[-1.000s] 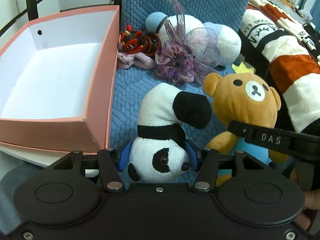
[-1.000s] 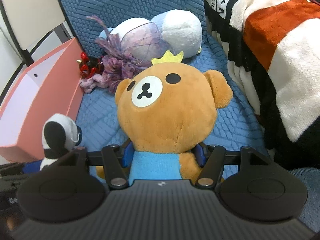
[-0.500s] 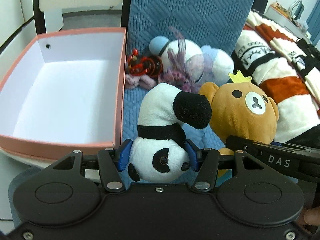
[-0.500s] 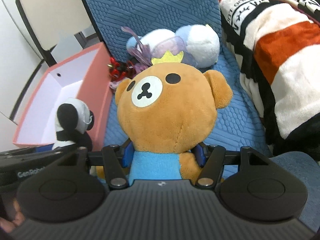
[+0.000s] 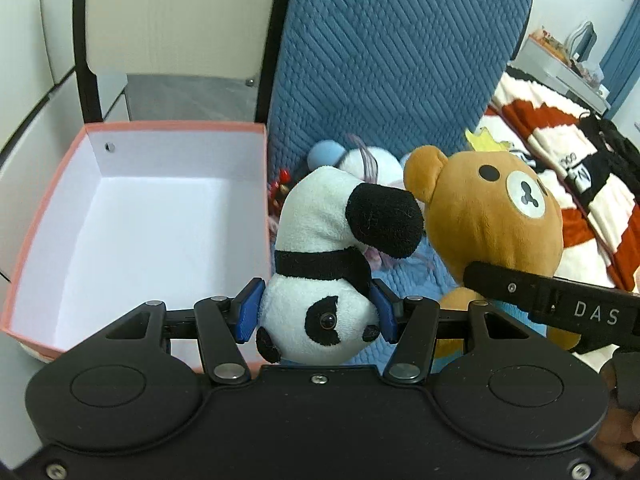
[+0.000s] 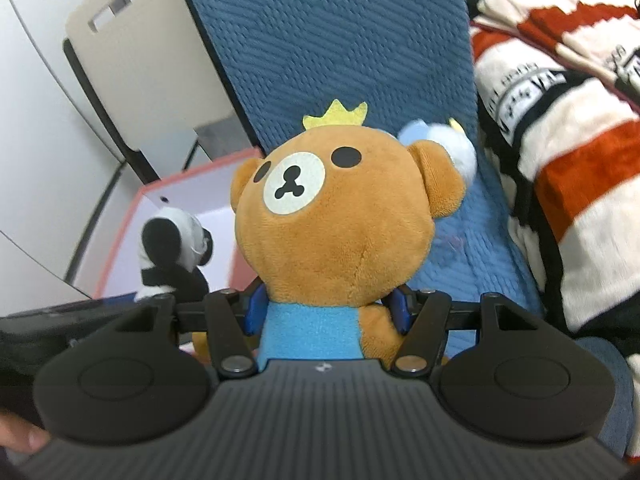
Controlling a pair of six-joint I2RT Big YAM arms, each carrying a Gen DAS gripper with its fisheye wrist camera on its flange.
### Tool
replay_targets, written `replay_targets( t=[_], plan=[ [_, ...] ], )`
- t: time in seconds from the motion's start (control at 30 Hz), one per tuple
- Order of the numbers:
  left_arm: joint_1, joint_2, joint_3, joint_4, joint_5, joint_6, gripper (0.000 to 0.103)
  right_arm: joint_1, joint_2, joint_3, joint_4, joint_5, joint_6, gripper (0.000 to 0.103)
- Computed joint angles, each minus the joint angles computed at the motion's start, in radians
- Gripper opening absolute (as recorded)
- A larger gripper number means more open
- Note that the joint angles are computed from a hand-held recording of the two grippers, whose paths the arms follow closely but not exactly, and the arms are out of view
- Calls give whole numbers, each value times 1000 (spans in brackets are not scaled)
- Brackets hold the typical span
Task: Organize objects
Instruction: 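Lift the panda with the left tool while the right tool lifts the bear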
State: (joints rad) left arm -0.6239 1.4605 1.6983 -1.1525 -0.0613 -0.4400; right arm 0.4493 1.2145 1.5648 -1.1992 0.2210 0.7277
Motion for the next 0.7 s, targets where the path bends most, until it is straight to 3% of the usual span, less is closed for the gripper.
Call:
replay_targets(
  t=[0.47, 0.7],
  plan=[
    [206, 2, 131, -60, 33, 112, 54, 70, 246, 365, -29, -23, -49, 62],
    [319, 20, 128, -41, 75, 157, 54, 92, 382, 525, -41, -43, -63, 63]
  ],
)
